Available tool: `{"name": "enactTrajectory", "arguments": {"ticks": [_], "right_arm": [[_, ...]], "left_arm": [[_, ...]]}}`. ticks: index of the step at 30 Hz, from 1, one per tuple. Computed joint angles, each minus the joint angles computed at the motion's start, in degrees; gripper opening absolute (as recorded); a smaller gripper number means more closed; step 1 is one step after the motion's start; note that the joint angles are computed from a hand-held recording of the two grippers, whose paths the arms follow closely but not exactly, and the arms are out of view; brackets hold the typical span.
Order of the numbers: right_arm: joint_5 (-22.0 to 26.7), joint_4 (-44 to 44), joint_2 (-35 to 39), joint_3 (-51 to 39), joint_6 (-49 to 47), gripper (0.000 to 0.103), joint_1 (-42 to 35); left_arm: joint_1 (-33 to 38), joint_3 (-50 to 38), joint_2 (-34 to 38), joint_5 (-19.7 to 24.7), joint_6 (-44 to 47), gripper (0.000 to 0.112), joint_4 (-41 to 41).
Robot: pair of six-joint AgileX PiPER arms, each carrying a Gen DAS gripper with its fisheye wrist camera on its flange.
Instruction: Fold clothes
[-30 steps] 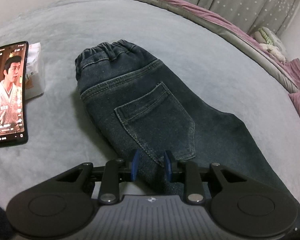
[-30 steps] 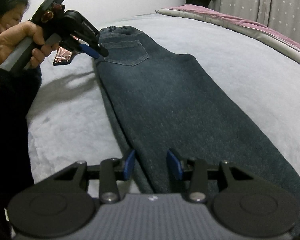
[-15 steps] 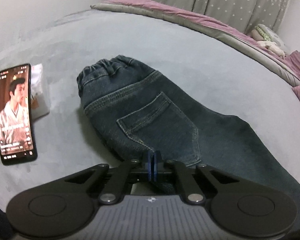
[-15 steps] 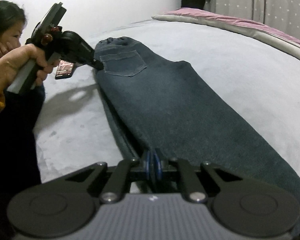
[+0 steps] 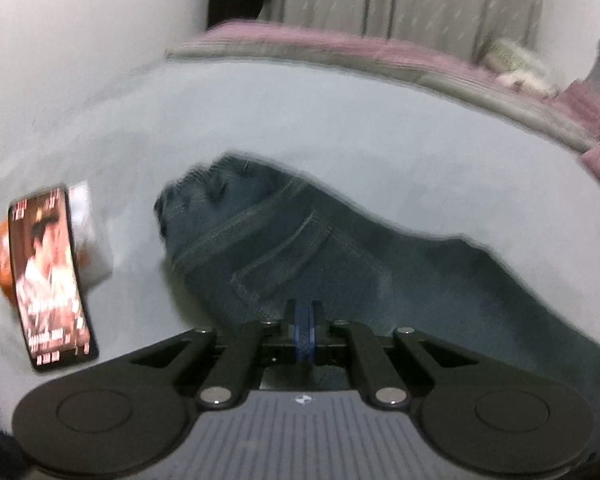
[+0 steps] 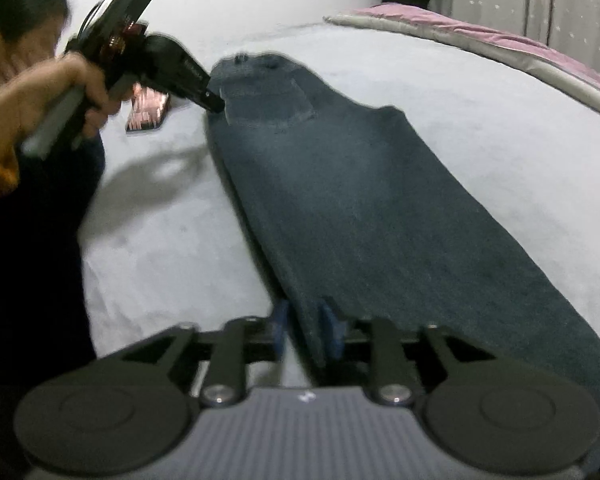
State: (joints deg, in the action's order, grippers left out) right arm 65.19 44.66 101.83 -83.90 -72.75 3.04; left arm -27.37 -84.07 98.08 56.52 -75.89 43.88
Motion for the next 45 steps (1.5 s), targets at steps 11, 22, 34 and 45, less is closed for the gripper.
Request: {"name": "enactTrajectory", "arguments": {"ticks": [11, 22, 34, 45], "right_arm": [[-13.1, 9.2, 0.9, 2.0, -0.3, 0.059, -1.0], [-27.1, 11.4, 3.6, 7.3, -8.4, 0.073, 4.2], [-15.6, 14.7, 1.1, 11.8, -21.5, 0.078, -10.8], [0.3, 3.7, 2.7, 3.0, -12.4, 0.081, -31.8]], "left_arm": [[-1.4, -7.0, 9.0, -13.1, 12.0, 0.017, -5.3], [-8.6, -7.6, 17.4, -20.4, 18.2, 0.032, 3.1], [-6.7, 3.1, 11.8, -28.6, 15.7, 0.043, 7.0], [-4.4, -9.5, 15.5, -19.9, 37.2, 0.052, -15.8]]}}
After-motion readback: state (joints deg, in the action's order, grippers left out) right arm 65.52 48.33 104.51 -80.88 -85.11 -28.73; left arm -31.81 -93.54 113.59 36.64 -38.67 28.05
